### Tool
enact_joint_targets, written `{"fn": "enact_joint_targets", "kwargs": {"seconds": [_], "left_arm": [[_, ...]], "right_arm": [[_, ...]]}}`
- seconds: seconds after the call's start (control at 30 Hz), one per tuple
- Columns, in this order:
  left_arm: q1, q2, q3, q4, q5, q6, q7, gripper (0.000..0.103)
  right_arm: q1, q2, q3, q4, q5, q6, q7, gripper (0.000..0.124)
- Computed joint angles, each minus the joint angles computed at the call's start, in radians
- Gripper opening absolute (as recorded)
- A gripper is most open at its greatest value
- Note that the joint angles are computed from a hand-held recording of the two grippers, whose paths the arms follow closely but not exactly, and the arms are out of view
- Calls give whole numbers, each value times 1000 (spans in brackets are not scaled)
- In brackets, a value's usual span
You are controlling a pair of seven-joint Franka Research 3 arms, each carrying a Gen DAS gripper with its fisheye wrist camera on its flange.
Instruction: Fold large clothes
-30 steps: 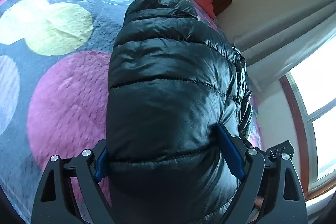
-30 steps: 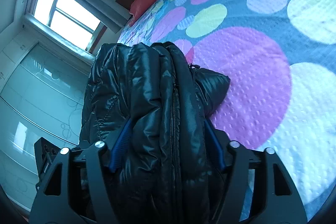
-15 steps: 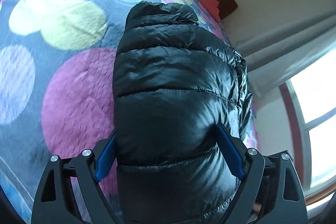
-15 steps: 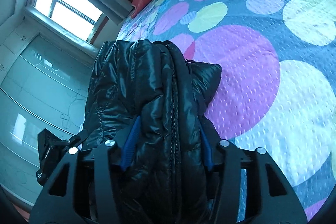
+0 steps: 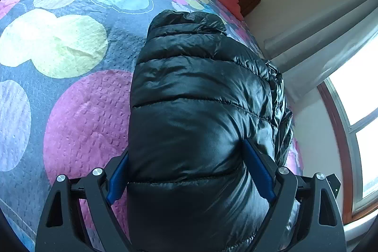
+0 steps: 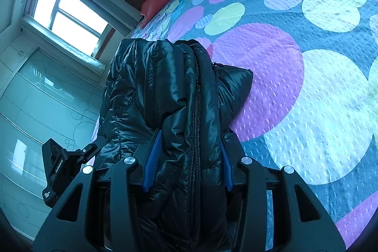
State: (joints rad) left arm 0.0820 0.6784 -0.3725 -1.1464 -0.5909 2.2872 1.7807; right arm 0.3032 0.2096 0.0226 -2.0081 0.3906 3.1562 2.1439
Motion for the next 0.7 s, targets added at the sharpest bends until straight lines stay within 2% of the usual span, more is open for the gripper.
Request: {"fn": "enact_joint_targets", "kwargs": {"seconds": [0.1, 0.17, 0.27, 0.33, 0.37, 0.43, 0.5, 0.67, 0.7], "left_arm": [[6, 19, -6, 33, -11, -25, -13, 86], [24, 4, -15, 7, -40, -19, -9, 86], [48, -17, -19, -29, -89, 14, -12, 86], [48, -17, -10, -23, -86, 0, -19, 86], [49, -20, -8, -26, -84, -6, -19, 86], [46, -35, -1, -46, -77, -4, -15, 86], [48, -54, 0, -70, -83, 12, -4, 86], [45, -85, 13, -90, -71, 31, 23, 86], [46, -87, 15, -88, -71, 31, 25, 86]], "right_arm": [[-25, 0, 30, 2, 29, 5, -24, 42], [-39, 0, 49, -1, 55, 15, -42, 42], [-31, -2, 43, -4, 63, 19, -45, 41], [-33, -2, 45, -5, 70, 22, -51, 41], [-14, -4, 25, -6, 53, 20, -38, 41], [-43, -2, 52, -4, 74, 18, -70, 42], [-89, -8, 105, -9, 124, 28, -117, 44], [-93, -46, 107, -36, 167, 35, -156, 55], [-80, -53, 91, -42, 161, 39, -148, 57]]}}
